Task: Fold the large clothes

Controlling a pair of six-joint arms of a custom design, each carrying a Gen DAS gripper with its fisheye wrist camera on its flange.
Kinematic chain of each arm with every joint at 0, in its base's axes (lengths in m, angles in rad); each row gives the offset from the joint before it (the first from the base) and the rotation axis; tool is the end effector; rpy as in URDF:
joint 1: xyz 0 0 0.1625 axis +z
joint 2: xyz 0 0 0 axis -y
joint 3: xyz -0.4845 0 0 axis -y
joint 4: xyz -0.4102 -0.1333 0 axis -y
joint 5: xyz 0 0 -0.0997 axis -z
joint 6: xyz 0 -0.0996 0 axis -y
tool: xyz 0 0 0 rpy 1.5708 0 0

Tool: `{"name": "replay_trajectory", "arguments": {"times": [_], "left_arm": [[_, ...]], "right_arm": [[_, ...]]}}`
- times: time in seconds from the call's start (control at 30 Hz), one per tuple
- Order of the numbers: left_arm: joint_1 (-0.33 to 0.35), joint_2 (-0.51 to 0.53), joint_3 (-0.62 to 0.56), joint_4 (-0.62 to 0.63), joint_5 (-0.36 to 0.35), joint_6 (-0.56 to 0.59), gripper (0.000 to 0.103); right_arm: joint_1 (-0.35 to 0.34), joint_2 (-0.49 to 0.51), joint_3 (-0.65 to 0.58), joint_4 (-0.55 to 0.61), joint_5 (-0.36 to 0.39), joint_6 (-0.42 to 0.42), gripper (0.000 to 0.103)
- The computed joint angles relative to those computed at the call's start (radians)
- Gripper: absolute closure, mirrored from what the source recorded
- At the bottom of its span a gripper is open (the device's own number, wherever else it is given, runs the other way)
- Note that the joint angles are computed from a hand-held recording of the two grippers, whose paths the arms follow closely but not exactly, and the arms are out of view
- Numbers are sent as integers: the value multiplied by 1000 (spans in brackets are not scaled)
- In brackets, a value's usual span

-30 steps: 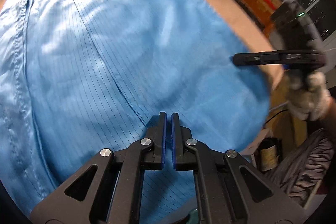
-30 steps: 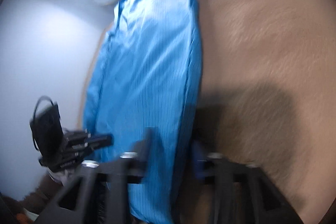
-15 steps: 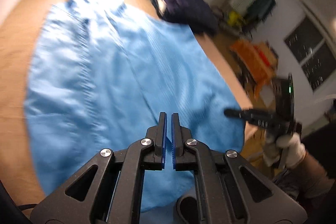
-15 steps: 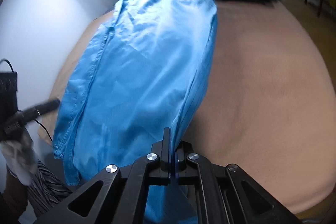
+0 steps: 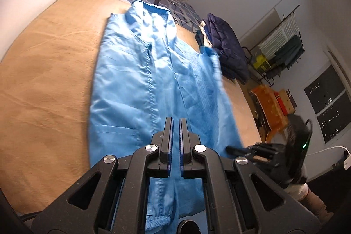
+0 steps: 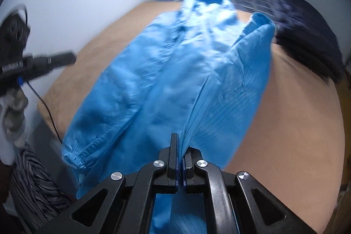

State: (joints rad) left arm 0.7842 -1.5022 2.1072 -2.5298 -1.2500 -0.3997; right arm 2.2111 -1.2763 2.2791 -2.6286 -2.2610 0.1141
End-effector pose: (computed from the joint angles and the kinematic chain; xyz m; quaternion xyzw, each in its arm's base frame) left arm -0.2354 -0.4675 0.3585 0.1592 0.9590 -0.2320 0.0332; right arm 0.3339 -0.3312 0.2091 0.2357 -0.9107 0.1486 0.3049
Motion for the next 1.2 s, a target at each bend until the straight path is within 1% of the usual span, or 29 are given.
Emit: {"name": "replay_trajectory", "arguments": {"times": [0.2,0.3,0.4,0.47,0.5,0.53,0.57,0.6,0.67,0.73,0.77,0.9,0.97,1.07,1.13,1.2], "left_arm": [[12,-15,3,11,19,-17,102],[15,-12,4,21,25,-13,102],[14,-2,3,33,19,-11,102],[9,9,2,39,17,-6,102],[7,15,1,40,17,-3,102],[5,22,0,42,17,0,102],[4,27,-2,46,14,2,102],[4,30,-3,49,11,3,102],[2,38,-3,51,4,2,102],[5,46,-4,53,-9,4,102],[4,54,-3,56,-21,3,102],[-14,94,-1,80,-34,14,102],[-22,114,-1,87,-46,21,102],[-41,154,-5,90,-57,39,102],[-50,176,-10,87,-64,44,102],[-56,195,-15,85,-68,47,102]], "right_arm": [[-2,159,-45,41,32,-32,103],[-20,188,-41,50,36,-32,103],[-39,180,-32,40,58,-35,103],[-56,153,-22,24,107,-45,98],[-61,133,-16,15,137,-49,93],[-68,112,-13,17,161,-52,78],[-72,88,-10,18,194,-54,71],[-78,44,4,3,244,-60,69],[-83,-25,28,-19,299,-66,69],[-96,-103,55,-43,327,-76,69],[-108,-145,71,-56,327,-72,70],[-169,-256,123,-38,250,-11,70],[-219,-294,149,-12,251,3,70],[-275,-317,179,7,294,5,70],[-288,-312,191,33,322,2,71],[-284,-308,200,63,384,-8,72]]}}
